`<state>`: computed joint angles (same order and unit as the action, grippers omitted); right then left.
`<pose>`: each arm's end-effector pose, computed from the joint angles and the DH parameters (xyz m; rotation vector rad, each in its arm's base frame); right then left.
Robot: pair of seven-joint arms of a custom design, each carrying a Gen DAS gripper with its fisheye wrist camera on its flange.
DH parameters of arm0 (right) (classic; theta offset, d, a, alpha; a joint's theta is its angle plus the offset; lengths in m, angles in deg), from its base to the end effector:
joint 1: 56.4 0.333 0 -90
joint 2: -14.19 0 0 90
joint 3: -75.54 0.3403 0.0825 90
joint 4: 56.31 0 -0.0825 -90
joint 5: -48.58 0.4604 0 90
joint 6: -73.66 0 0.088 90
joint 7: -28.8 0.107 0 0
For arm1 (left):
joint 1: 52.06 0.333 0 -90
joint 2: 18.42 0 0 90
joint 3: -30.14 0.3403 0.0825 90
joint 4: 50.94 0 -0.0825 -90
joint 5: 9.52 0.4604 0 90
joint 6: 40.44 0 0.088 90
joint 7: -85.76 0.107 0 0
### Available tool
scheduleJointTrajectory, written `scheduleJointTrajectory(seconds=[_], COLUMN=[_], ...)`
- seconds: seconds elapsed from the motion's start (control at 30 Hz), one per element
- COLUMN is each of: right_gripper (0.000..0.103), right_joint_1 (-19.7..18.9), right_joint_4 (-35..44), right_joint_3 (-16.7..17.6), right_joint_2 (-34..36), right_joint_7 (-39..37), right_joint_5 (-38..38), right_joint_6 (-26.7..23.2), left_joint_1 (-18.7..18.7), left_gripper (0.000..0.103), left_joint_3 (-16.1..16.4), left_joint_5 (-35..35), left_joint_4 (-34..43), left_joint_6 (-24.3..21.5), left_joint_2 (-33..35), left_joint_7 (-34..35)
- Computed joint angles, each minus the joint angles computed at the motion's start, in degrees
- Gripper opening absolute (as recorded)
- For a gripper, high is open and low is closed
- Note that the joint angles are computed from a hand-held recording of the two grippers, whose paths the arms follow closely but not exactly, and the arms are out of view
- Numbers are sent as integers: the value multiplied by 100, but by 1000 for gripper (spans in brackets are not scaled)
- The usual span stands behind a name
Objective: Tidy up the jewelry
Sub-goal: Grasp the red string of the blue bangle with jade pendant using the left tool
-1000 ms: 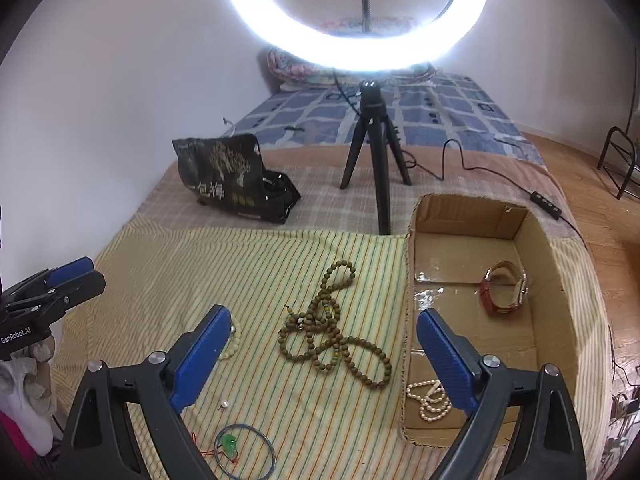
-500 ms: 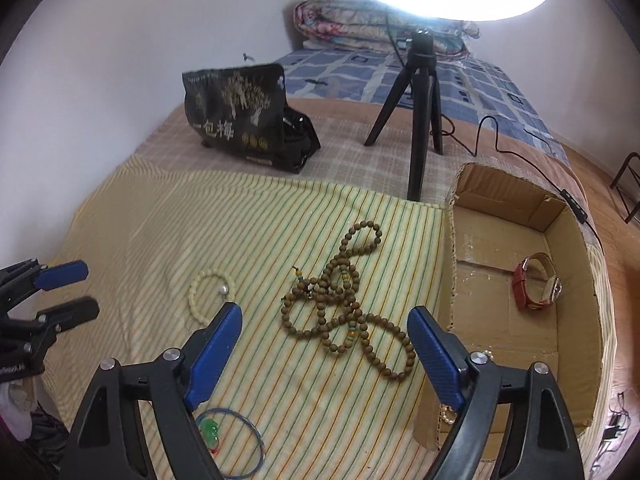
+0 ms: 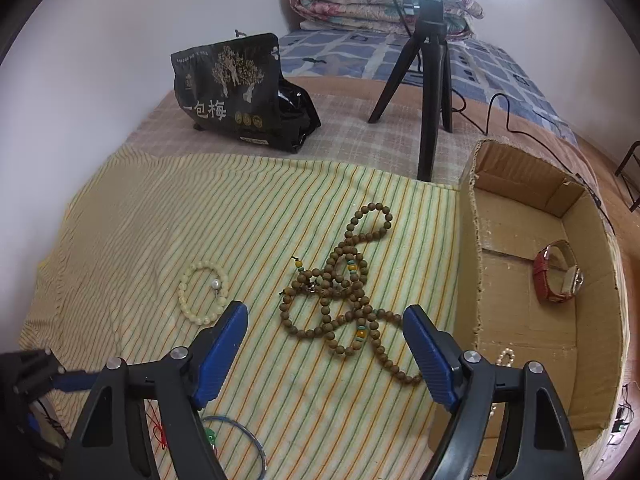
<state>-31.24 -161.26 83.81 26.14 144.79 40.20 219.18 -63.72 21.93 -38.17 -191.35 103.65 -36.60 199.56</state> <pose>0.6093 0.3970 0.4638 -2.0785 1.6676 -0.2891 0.4966 -0.1761 0.4374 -1.6381 2.5042 -0.7501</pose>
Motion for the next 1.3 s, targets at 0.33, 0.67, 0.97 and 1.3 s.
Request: scheduleJointTrajectory(seconds=[0.33, 0.67, 0.97, 1.3], right_gripper=[67, 60, 72, 76], right_joint_1=[-158, -19, 90, 142], right_joint_4=[434, 903, 1166, 1464], right_joint_3=[72, -55, -118, -135], right_joint_2=[421, 834, 990, 1261], right_joint_7=[-339, -128, 36, 3], right_joint_5=[647, 424, -123, -236], right_joint_6=[-238, -823, -1025, -1307], left_joint_1=[-37, -47, -44, -24], left_gripper=[44, 44, 35, 33], left_joint_3=[-37, -4, -65, -241], left_joint_5=[109, 12, 95, 577], left_joint_4=[-122, -71, -28, 8], left_joint_6=[-73, -141, -137, 98], left_joint_2=[-7, 41, 140, 401], left_joint_7=[30, 172, 243, 100])
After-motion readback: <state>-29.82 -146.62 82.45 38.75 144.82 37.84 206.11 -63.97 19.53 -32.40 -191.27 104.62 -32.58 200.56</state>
